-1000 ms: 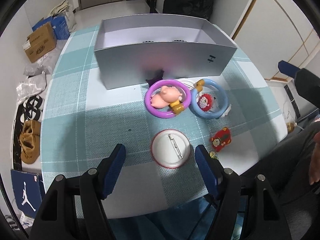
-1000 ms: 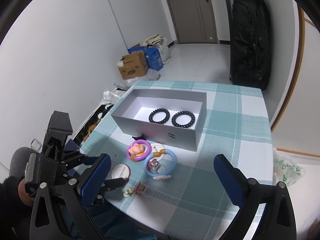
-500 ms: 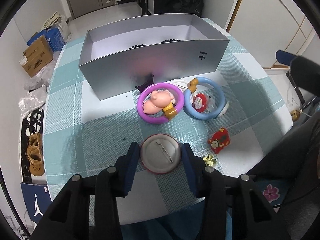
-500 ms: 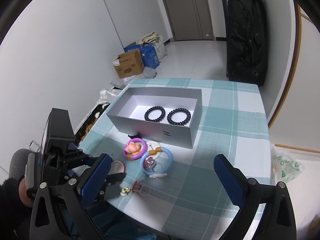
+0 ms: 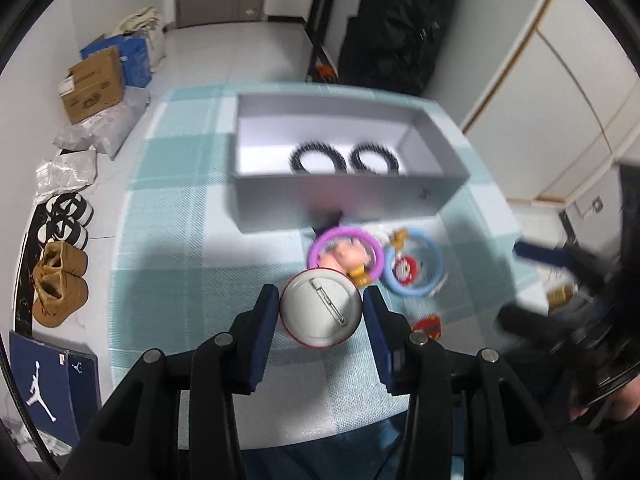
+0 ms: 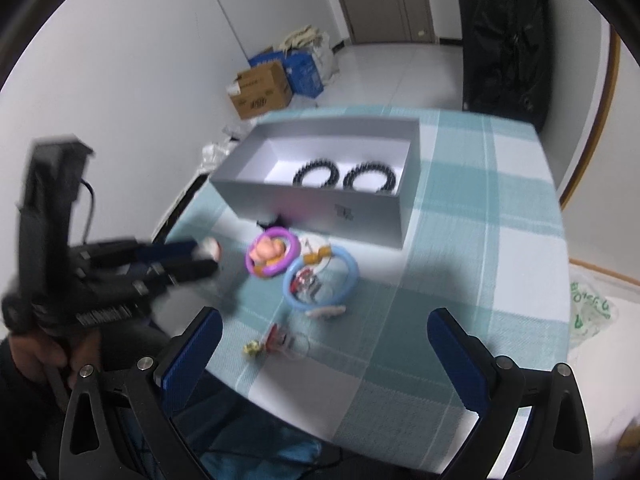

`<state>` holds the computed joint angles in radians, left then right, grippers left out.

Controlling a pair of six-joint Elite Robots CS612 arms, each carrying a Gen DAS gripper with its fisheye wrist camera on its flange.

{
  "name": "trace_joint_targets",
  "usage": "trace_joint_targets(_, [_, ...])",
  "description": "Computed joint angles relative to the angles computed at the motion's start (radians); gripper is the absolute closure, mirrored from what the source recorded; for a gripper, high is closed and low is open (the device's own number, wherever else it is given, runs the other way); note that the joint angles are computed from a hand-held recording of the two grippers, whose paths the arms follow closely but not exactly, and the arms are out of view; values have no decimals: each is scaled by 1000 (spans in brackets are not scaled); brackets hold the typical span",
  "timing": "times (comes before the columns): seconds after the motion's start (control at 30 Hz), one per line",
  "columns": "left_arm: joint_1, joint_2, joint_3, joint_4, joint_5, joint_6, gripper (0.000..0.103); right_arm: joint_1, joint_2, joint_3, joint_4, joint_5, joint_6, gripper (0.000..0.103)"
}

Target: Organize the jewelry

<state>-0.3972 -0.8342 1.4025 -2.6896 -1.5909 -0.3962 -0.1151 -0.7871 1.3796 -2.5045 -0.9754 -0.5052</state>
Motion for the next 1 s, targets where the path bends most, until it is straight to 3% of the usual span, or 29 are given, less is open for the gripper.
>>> trace_joint_targets(0.33, [3,-11,24,-109,9,-59,65,20,10,-21,142,-30,-87,2])
trace_joint_targets(0.43, [6,-12,25,-114,0,-63,65,24,16,-33,178,-32,-97,16])
trace_joint_targets(0.7, [11,-18,32,-128,-2,-95,65,39,17,-38,191,-49,-114,40])
trace_joint_targets(0.87, [11,-17,30,-132,-6,-94,65,52,16,-28,166,-88,-117,74])
trace_joint_targets(1.0, [11,-17,30,-134,-7,-92,65,53,17,-31,164,-93,-121,74])
